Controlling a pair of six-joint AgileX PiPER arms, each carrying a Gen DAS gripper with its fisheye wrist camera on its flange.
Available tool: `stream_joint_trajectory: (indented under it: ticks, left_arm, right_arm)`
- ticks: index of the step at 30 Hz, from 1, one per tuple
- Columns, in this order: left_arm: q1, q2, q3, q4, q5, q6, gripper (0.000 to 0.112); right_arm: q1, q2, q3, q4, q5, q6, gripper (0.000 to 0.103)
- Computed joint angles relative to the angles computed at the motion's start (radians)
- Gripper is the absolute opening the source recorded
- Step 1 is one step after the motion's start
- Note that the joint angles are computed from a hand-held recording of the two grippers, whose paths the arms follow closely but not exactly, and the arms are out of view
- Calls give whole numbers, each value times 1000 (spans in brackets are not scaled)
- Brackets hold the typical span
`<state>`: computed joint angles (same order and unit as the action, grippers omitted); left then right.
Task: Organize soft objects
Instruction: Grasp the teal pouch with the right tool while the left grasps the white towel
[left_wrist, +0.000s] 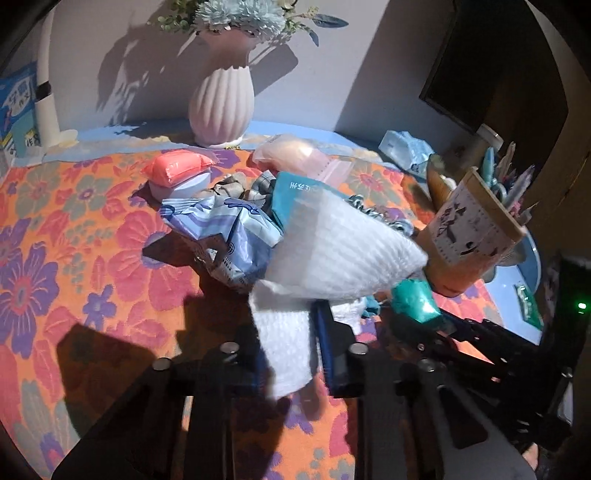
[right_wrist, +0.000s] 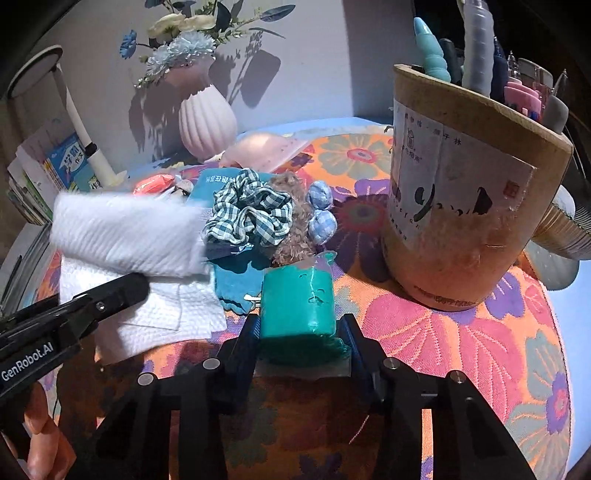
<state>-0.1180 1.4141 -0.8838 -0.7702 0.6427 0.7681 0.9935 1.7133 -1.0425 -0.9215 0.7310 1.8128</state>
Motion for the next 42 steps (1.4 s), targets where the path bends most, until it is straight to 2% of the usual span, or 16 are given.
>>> stream_joint_trajectory:
  ticks: [4,10,14,19,22,24,26,28,30,32,34,37,42]
  left_arm:
    - [49,-64,36,-36,27,67,14]
    - [163,-183,122,-125,73,264,14]
    - [242,-169,110,-194,196,379,14]
    - [152,-152,90,-158,270,413,15]
    - [89,-133,93,-85,282,384,15]
    - [80,-101,87,-27,324,372,16]
    - [90,-94,89,19,323,334,30]
    - [136,-97,91,23,326,329,33]
    - [202,-85,68,5,371,338,37]
    - [231,-80,49,-8,400,335,53]
    - [239,-74,34,-57,424,352,85]
    - [207,-24,6,-117,428,361,88]
    - [3,41,-7,-8,252,192,86]
  right_arm:
    - [-2,-20,31,-25,-24,45,43]
    - [2,-47,76,-70,-51,122,43]
    - [-1,-46,77,-71,-57,124,43]
    - [-1,-48,79,-70,-60,130,43]
    - [-7,-57,91,-78,-74,151,43]
    - [-12,-64,103,-87,-89,164,43]
    - [-13,-66,105,-89,-93,166,43]
    - [-12,-66,107,-91,-92,167,43]
    - [-13,-65,106,-91,-92,167,43]
    - [-13,-66,107,-92,-93,168,43]
    - [-9,-70,111,-97,-92,182,43]
    - [-5,-80,123,-99,-87,194,43]
    - [-37,-70,92,-21,-93,51,43]
